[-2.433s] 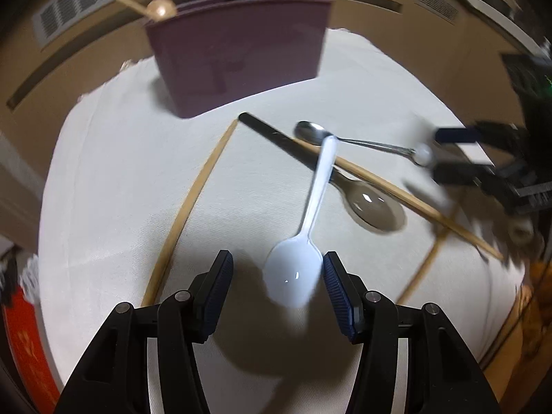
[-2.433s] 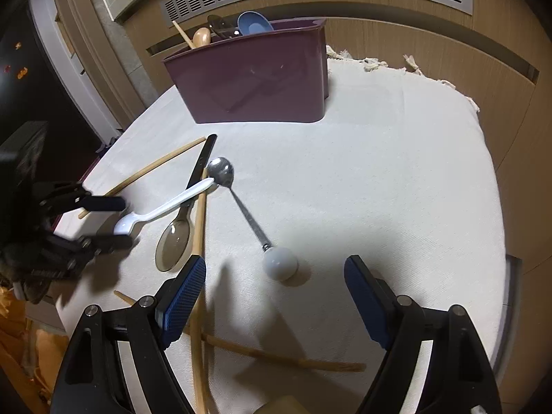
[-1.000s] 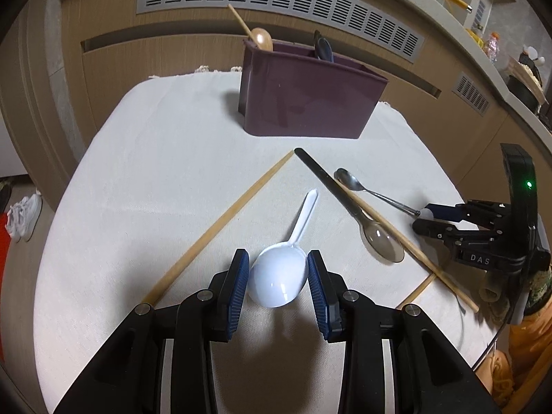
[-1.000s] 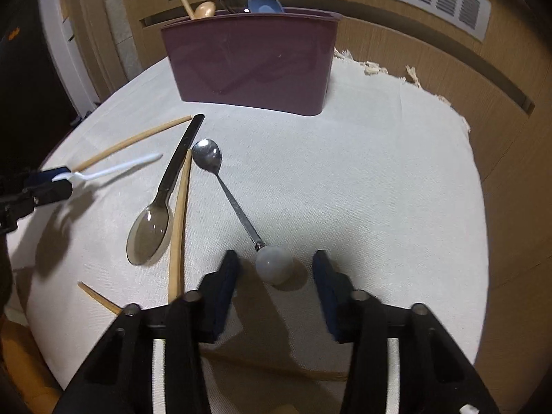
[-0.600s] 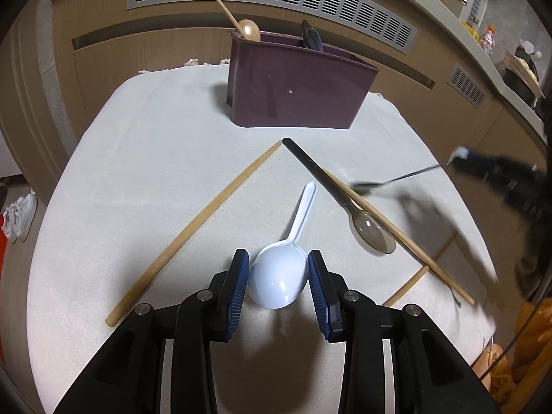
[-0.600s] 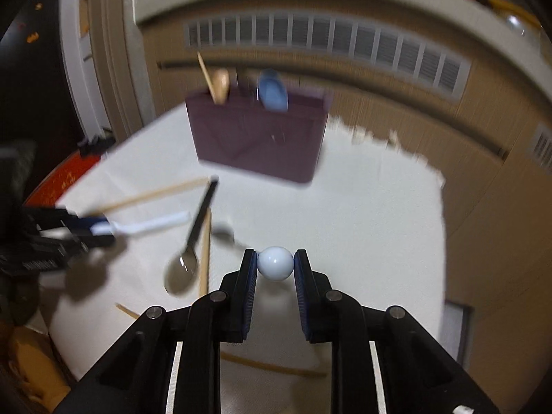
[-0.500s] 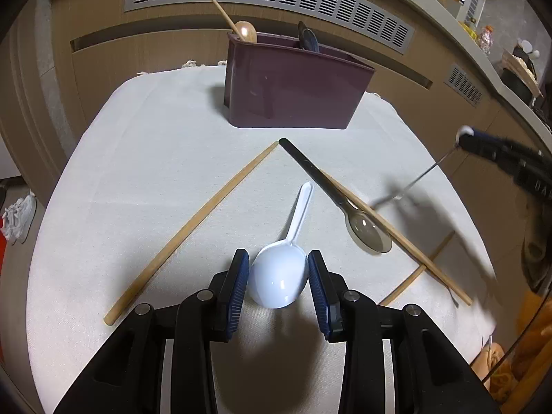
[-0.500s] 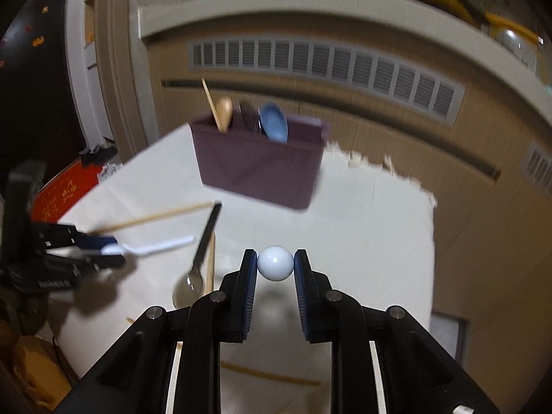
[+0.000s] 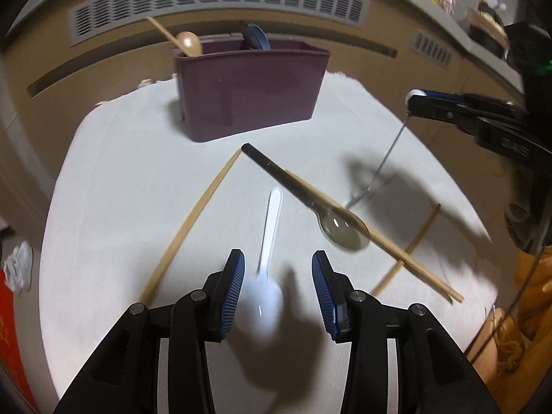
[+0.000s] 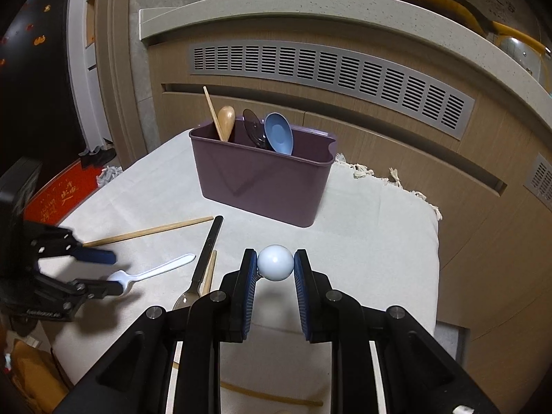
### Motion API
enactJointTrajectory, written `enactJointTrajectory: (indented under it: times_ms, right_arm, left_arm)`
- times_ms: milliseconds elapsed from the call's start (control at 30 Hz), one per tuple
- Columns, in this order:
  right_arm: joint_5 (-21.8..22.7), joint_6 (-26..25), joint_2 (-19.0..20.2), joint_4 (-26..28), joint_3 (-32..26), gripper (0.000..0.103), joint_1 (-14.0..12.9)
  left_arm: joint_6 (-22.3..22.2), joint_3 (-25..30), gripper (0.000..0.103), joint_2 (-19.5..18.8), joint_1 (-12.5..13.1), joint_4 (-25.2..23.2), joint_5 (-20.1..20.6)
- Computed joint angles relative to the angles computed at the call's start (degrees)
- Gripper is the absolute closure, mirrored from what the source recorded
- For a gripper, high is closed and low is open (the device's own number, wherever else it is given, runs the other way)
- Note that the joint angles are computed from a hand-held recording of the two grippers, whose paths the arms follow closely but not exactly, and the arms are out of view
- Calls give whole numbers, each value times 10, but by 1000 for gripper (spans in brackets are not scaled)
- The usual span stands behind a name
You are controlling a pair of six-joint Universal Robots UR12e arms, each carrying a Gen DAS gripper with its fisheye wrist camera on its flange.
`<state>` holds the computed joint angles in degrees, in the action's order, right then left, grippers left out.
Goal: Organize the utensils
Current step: 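Lift the white spoon with the left gripper while the right gripper carries the ball-handled spoon over the caddy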
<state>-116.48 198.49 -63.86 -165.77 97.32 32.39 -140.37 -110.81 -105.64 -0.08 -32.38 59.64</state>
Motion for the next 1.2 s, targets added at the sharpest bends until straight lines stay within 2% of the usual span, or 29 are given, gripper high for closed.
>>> enactJointTrajectory:
  times_ms: [133, 333, 400, 433, 500, 533, 600, 667, 733, 800, 900, 967, 1033, 1067, 1100, 1200]
  right_arm:
    - [2, -11, 3, -10, -1, 82, 0]
    - [13, -19, 0, -25, 6, 82, -3]
    - [16, -19, -1, -31, 9, 82, -3]
    - [17, -18, -2, -34, 11, 82, -4]
    - [20, -13, -5, -43, 17, 82, -4]
    - [19, -11, -7, -46, 20, 82, -4]
    - [14, -9, -12, -54, 26, 82, -2]
    - [4, -7, -18, -61, 33, 82, 1]
    - [-9, -8, -24, -68, 38, 82, 6]
    - [-22, -9, -30, -78, 44, 82, 12]
    - [-53, -18, -38, -86, 43, 82, 22]
    - [-82, -34, -40, -89, 34, 82, 28]
    - [-129, -75, -40, -112, 13, 82, 36]
    - [-149, -102, -37, -124, -2, 82, 39]
    - [-164, -126, -34, -134, -17, 82, 40]
    - [-198, -186, -19, -153, -71, 82, 38]
  left_arm:
    - [25, 42, 70, -26, -31, -26, 58]
    - [30, 87, 81, -56, -63, -78, 120]
    - [26, 88, 83, -59, -67, -69, 125]
    - [22, 87, 89, -58, -70, -63, 129]
    - [11, 78, 92, -56, -72, -37, 135]
    - [8, 67, 92, -51, -71, -13, 132]
    - [-4, 47, 92, -36, -60, 16, 92]
    - [-41, 29, 92, -16, -40, 34, 35]
    - [-72, 14, 92, 0, -24, 59, -2]
    - [-104, -6, 92, 19, -5, 93, -43]
    - [-138, -15, 92, 33, 13, 152, -80]
    - [-181, -18, 92, 37, 19, 230, -101]
    - [-237, -9, 92, 35, 25, 308, -125]
    - [-278, 0, 92, 29, 26, 365, -135]
    - [-312, 13, 92, 22, 25, 415, -138]
    - [-378, 60, 92, -3, 13, 510, -118]
